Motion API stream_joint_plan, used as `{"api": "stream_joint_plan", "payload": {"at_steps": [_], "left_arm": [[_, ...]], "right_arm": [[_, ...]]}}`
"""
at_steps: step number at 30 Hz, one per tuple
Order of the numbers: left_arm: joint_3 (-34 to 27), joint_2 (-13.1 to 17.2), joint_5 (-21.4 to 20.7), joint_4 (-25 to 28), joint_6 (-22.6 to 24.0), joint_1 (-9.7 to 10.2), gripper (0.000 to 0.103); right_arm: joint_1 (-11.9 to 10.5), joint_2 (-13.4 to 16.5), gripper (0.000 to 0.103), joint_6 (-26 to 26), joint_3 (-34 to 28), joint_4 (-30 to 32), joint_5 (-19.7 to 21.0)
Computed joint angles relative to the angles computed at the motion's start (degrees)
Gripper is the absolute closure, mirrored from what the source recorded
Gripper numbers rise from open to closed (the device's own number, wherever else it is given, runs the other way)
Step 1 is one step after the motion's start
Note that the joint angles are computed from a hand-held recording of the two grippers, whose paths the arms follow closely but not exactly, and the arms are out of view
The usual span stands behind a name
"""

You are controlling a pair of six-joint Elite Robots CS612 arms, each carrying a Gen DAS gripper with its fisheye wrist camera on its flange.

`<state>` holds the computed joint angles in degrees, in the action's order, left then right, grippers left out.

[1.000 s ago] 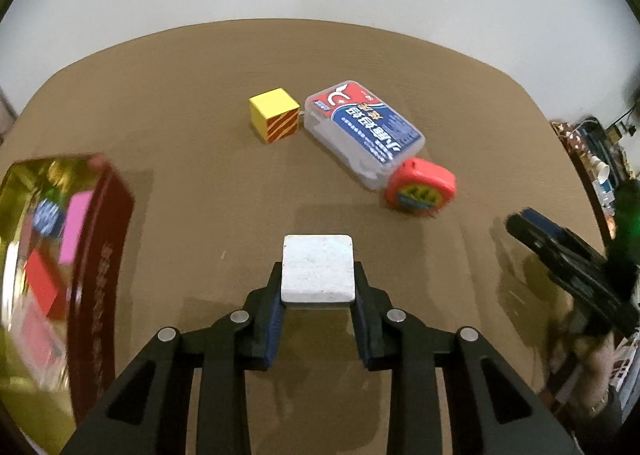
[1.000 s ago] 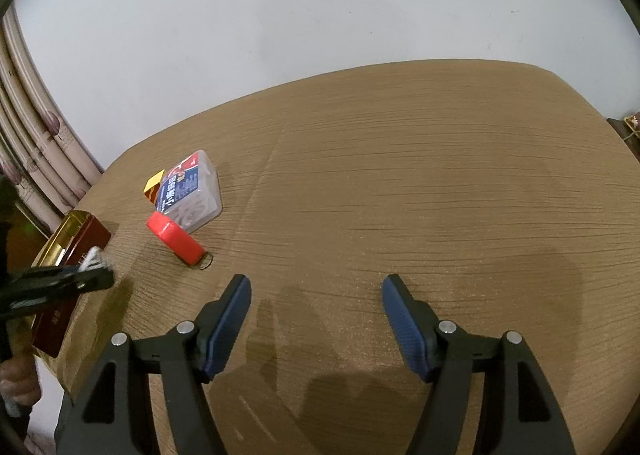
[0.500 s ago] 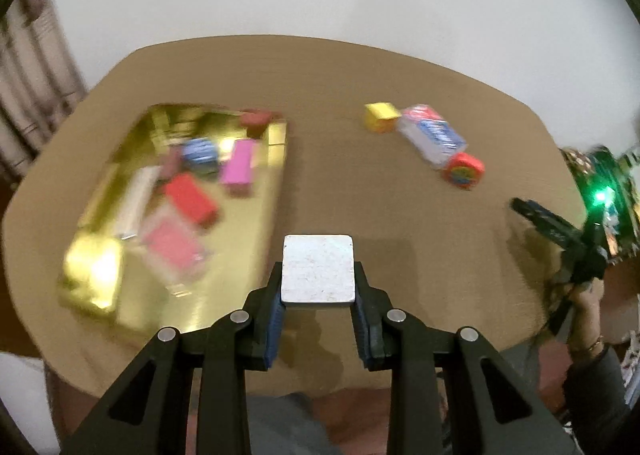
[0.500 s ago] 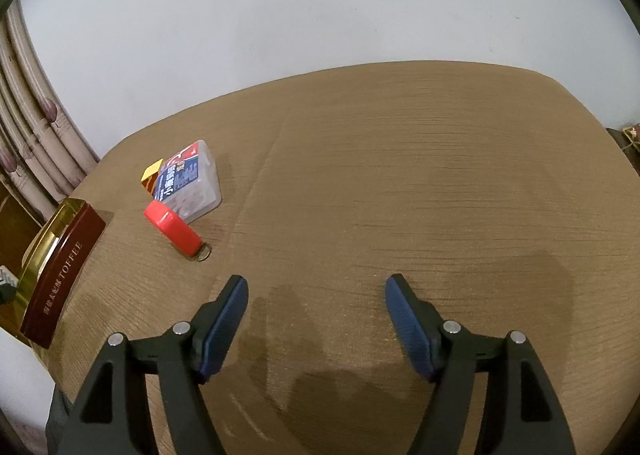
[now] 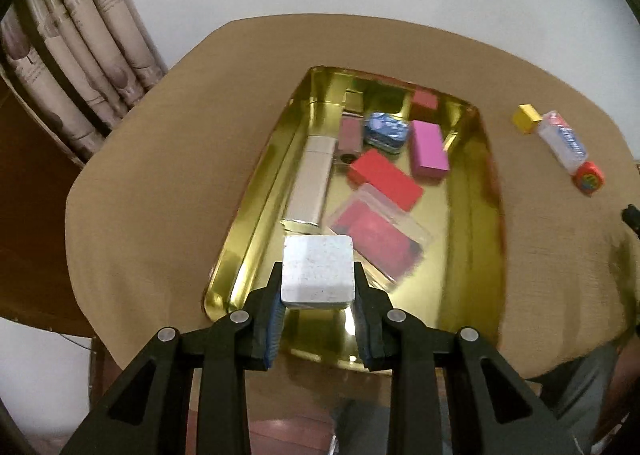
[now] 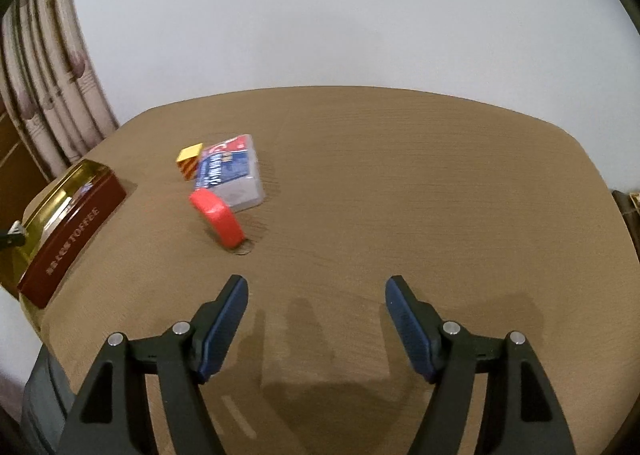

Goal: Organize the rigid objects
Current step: 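Carry the white cube into the tin and open the left gripper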

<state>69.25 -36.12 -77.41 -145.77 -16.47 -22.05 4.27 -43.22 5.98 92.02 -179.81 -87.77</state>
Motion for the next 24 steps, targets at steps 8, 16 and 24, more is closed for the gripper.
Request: {"api": "stream_joint_plan", "payload": {"at_steps": [8, 16, 24], "left_arm": [[-2.3, 2.0, -1.0, 3.2, -1.9, 0.75, 0.075], [-0.3, 1.3, 2.3, -0.3, -0.9, -0.22, 0.048], [7.1, -3.3, 0.8, -9.4, -5.4, -1.59, 0.034]], "right_arm": [[-0.6, 0.6, 0.030, 2.7, -0.2, -0.1, 2.9], [-0.1, 0.1, 0.030, -3.9, -1.1, 0.8, 7.7], [1.4, 0.2, 0.030, -16.2, -6.0, 9.6, 8.8]]}}
